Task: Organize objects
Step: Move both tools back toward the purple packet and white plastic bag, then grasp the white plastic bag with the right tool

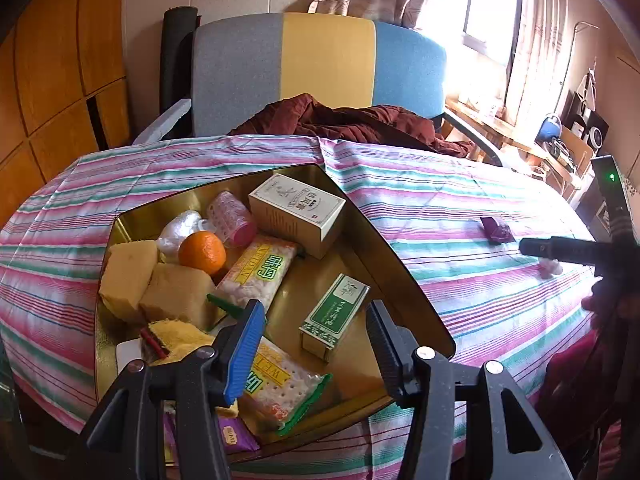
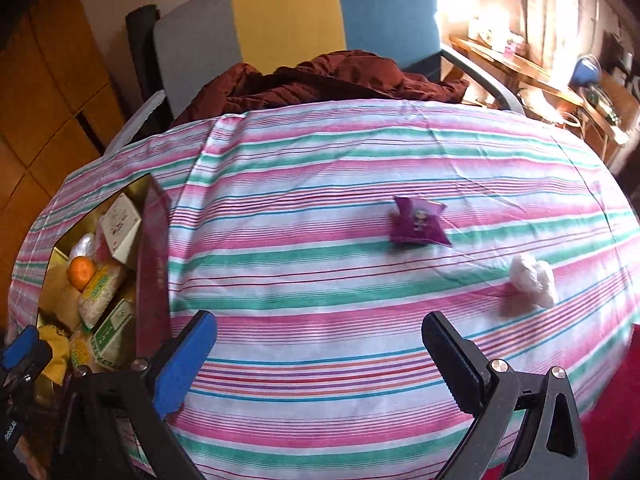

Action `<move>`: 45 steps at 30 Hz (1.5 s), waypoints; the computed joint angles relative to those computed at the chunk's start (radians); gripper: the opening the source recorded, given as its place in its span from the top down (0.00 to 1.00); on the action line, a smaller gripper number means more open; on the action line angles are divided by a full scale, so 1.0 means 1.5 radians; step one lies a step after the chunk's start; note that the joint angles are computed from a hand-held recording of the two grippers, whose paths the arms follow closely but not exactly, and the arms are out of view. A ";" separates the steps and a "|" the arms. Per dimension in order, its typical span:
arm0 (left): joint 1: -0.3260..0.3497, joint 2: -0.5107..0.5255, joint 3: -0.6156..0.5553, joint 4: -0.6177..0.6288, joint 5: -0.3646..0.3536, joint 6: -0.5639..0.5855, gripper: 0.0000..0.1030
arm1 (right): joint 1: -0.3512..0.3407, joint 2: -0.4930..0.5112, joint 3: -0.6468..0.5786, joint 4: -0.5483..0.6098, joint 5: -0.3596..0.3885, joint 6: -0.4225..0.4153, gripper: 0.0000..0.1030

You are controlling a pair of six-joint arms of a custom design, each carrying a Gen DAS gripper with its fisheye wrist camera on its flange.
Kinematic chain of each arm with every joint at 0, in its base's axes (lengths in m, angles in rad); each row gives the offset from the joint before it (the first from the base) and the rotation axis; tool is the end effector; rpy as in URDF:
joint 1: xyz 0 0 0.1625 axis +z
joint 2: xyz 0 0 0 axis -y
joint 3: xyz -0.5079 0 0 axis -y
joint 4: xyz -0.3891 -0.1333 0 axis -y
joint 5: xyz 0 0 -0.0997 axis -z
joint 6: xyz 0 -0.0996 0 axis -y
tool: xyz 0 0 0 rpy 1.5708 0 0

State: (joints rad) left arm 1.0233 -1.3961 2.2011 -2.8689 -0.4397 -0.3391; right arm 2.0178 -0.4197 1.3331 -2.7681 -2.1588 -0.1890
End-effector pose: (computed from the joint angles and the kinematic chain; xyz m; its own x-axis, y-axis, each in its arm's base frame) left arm -0.0517 -0.5141 0.3920 -0.7056 -0.3861 -0.5942 0.2374 0.6613 -0.7115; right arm 0.4251 -0.7061 0.0098 -0.7249 -0.3783 0.5756 -0.5612 0.8090 -0.1751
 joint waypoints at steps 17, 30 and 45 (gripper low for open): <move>0.007 0.043 -0.040 -0.001 -0.055 0.048 0.48 | -0.096 -0.042 -0.110 0.155 -0.073 0.184 0.14; 0.004 0.092 -0.090 0.003 -0.101 0.105 0.48 | -0.112 0.006 -0.185 0.279 -0.075 0.216 0.37; 0.028 0.201 -0.215 0.072 -0.196 0.126 0.48 | -0.117 -0.024 -0.115 0.104 0.001 0.176 0.38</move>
State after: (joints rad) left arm 1.0654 -1.0945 1.8784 -2.7610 -0.7331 -0.1508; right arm 1.8427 -0.4560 1.1602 -2.6125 -2.1576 0.0749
